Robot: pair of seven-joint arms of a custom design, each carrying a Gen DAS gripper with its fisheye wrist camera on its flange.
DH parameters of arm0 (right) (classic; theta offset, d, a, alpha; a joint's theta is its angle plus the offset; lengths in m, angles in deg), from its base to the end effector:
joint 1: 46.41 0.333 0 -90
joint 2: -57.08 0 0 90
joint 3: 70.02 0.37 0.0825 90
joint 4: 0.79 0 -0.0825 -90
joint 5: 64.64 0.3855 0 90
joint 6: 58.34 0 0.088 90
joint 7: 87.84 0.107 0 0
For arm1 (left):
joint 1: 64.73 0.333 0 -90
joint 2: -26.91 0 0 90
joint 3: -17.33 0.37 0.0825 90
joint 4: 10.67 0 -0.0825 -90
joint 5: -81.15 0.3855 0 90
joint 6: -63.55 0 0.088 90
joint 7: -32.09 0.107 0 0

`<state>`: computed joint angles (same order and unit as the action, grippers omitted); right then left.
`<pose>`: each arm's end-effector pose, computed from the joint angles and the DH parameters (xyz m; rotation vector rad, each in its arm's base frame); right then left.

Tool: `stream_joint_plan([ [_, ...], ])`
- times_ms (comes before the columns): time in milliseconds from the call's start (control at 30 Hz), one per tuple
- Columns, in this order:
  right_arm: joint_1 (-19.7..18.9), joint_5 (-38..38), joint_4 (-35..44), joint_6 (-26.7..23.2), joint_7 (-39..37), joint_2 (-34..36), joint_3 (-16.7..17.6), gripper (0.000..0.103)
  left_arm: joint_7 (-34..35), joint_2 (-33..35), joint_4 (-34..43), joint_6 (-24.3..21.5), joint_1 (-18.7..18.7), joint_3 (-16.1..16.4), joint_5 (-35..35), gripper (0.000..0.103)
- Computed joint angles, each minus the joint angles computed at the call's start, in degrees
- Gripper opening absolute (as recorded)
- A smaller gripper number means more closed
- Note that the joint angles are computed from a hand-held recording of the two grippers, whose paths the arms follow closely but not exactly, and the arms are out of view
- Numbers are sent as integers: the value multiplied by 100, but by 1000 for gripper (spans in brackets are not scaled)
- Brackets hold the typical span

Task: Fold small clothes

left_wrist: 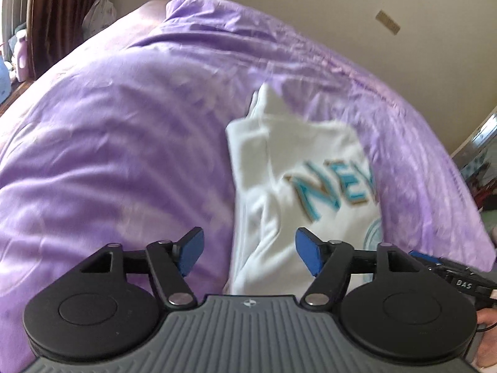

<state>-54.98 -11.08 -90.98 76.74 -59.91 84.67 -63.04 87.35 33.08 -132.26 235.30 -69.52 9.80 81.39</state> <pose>0.7415 -0.0266 0.4475 -1.9440 1.2339 -0.0987 0.6009 -0.1286 0.5058 -2.2375 1.4932 -1.0182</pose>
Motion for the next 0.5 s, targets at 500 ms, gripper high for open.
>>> stream_joint_plan([
  [500,-159,-184,2516,-1055,2264,1772,405,60,1183,1347,616,1231,1653,-1842,-2013,85],
])
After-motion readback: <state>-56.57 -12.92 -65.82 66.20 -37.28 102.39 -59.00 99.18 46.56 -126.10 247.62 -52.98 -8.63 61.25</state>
